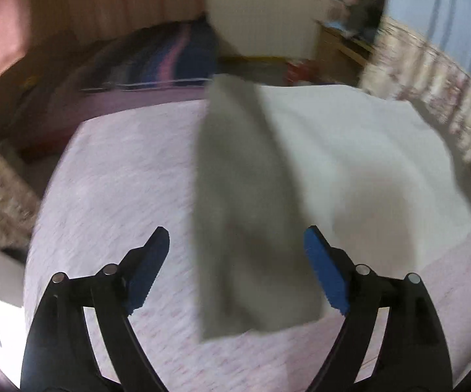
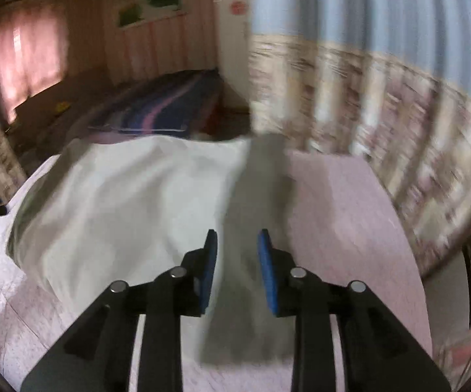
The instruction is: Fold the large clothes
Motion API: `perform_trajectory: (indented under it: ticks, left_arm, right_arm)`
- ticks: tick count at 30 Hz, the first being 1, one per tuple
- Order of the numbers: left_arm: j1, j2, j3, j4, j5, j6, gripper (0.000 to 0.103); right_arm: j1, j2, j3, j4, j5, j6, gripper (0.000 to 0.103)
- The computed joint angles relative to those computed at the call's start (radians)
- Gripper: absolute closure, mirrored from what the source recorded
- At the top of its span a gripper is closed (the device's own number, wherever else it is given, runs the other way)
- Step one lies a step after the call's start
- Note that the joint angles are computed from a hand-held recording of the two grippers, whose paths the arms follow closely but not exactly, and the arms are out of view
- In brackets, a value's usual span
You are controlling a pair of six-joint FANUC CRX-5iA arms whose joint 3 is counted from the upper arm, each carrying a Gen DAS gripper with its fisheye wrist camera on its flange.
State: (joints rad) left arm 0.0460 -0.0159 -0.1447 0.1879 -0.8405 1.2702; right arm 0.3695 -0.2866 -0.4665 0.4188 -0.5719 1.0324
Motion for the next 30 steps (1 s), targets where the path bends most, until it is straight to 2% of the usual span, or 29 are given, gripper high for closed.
perform_trajectory:
  ticks: [2,5,7,8,9,11,12,13,16,17,19,20,22,23,25,26,27,28,29,30]
  left_arm:
    - [-0.061,0.101,0.128,-0.062,-0.057,0.021,0.045]
    - [-0.109,0.233,0.276,-0.089,-0.150,0.032,0.061]
    - [-0.135,0.332,0.382,-0.114,-0.197,0.077,0.062]
    - [-0.146,0.385,0.446,-0.138,-0.225,0.104,0.062]
    - [-0.148,0.417,0.483,-0.148,-0.243,0.116,0.064]
    - [-0.138,0.481,0.552,-0.157,-0.280,0.145,0.081]
    - [-0.124,0.516,0.588,-0.152,-0.310,0.147,0.086]
    - [-0.113,0.530,0.604,-0.147,-0.324,0.147,0.099]
    - [-0.040,0.562,0.606,-0.023,-0.360,0.094,0.100]
    - [-0.026,0.565,0.608,-0.025,-0.357,0.098,0.100]
    - [0.009,0.572,0.591,0.053,-0.353,0.064,0.099]
    - [0.017,0.578,0.593,0.069,-0.351,0.060,0.099]
    - [0.035,0.579,0.576,0.105,-0.339,0.041,0.099]
    - [0.039,0.575,0.562,0.123,-0.327,0.038,0.099]
    - [0.029,0.561,0.554,0.095,-0.304,0.045,0.100]
    - [0.022,0.545,0.546,0.066,-0.284,0.057,0.100]
    - [0.010,0.507,0.521,0.016,-0.248,0.089,0.100]
    - [0.003,0.480,0.501,0.001,-0.222,0.101,0.094]
    - [-0.003,0.426,0.442,0.013,-0.166,0.092,0.067]
    - [-0.005,0.400,0.410,0.034,-0.113,0.074,0.047]
  right_arm:
    - [0.008,0.082,0.091,-0.024,-0.020,0.067,0.076]
    - [0.021,0.223,0.282,-0.210,-0.094,0.269,0.076]
    - [0.041,0.308,0.369,-0.239,-0.126,0.321,0.076]
    - [0.048,0.374,0.443,-0.278,-0.176,0.367,0.076]
    - [0.065,0.412,0.476,-0.278,-0.207,0.374,0.077]
    - [0.093,0.513,0.549,-0.214,-0.284,0.374,0.080]
    - [0.096,0.548,0.573,-0.185,-0.315,0.368,0.081]
    - [0.086,0.582,0.598,-0.168,-0.345,0.361,0.082]
    - [0.052,0.608,0.590,-0.076,-0.367,0.305,0.084]
    - [0.027,0.614,0.592,-0.066,-0.374,0.292,0.084]
    - [-0.033,0.613,0.612,-0.109,-0.385,0.295,0.087]
    - [-0.060,0.606,0.601,-0.091,-0.374,0.263,0.090]
    - [-0.099,0.611,0.590,-0.044,-0.385,0.175,0.090]
    - [-0.124,0.615,0.600,-0.070,-0.398,0.162,0.089]
    - [-0.141,0.582,0.578,-0.101,-0.379,0.161,0.089]
    - [-0.132,0.548,0.535,-0.067,-0.341,0.146,0.084]
    - [-0.120,0.507,0.489,-0.036,-0.288,0.130,0.084]
    - [-0.104,0.444,0.430,-0.025,-0.218,0.123,0.079]
    - [-0.092,0.405,0.403,-0.039,-0.184,0.132,0.071]
    - [-0.068,0.348,0.353,-0.043,-0.136,0.122,0.048]
